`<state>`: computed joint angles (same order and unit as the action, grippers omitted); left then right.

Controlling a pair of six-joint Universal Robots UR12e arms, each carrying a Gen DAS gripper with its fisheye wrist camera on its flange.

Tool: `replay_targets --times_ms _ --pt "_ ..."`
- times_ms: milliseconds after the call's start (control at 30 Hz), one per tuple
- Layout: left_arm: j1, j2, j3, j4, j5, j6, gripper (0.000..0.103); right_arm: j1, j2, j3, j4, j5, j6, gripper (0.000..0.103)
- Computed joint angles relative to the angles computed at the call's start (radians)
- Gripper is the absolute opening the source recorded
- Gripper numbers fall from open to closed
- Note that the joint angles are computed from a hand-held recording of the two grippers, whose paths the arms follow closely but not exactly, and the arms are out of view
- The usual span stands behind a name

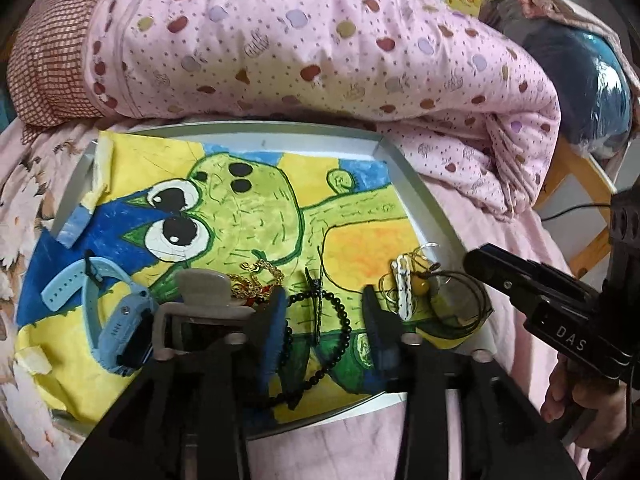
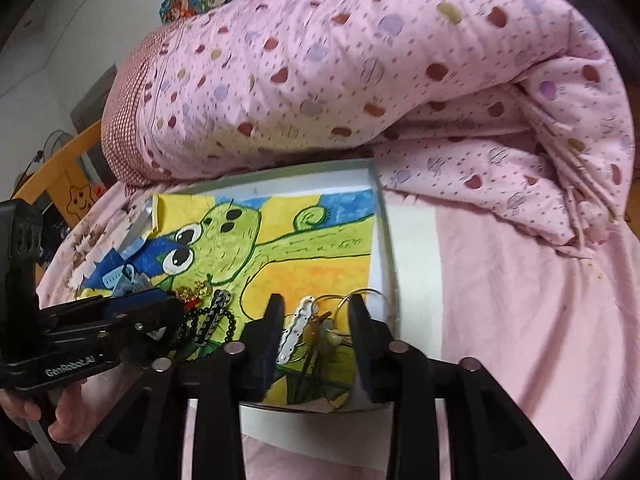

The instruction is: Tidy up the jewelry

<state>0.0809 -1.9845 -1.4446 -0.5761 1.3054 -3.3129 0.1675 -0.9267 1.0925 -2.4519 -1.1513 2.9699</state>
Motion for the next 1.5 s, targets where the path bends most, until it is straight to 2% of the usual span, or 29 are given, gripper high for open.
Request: replay_targets --times_ms 167,300,533,600,633,767,833,933,1000,1267,1500 --pt "0.001 0.022 -0.018 0.036 0.025 -0.029 0.047 -0.006 -0.029 0.040 -0.071 -0.004 0.036 0.050" --pt "0.006 0.046 -0.044 0.079 0.038 -0.060 0.065 -0.007 -0.054 0.076 -0.135 -0.007 0.057 0.066" --pt "0.008 0.092 -0.079 0.133 0.072 -0.062 0.066 -0.003 -0.101 0.135 -0.239 0.000 0.087 0.080" --pt "0.008 0.108 -0.095 0.157 0.081 -0.066 0.085 -0.001 -0.115 0.152 -0.264 0.003 0.087 0.083" --pt "0.010 0.117 -0.108 0.179 0.085 -0.075 0.088 -0.001 -0.122 0.161 -0.275 0.009 0.091 0.085" --pt "0.015 0.147 -0.139 0.234 0.090 -0.077 0.089 -0.002 -0.150 0.196 -0.305 0.026 0.109 0.092" --pt "0.015 0.162 -0.153 0.249 0.098 -0.071 0.089 -0.002 -0.163 0.214 -0.320 0.038 0.115 0.102" --pt "0.014 0.188 -0.182 0.276 0.123 -0.075 0.093 -0.004 -0.190 0.253 -0.363 0.049 0.125 0.103" --pt "0.014 0.204 -0.202 0.296 0.133 -0.075 0.101 -0.006 -0.205 0.274 -0.384 0.058 0.128 0.103" --pt "0.008 0.277 -0.288 0.365 0.165 -0.047 0.101 -0.009 -0.273 0.381 -0.464 0.072 0.150 0.103" --pt "-0.001 0.341 -0.387 0.415 0.213 0.002 0.101 -0.005 -0.336 0.499 -0.507 0.041 0.135 0.103"
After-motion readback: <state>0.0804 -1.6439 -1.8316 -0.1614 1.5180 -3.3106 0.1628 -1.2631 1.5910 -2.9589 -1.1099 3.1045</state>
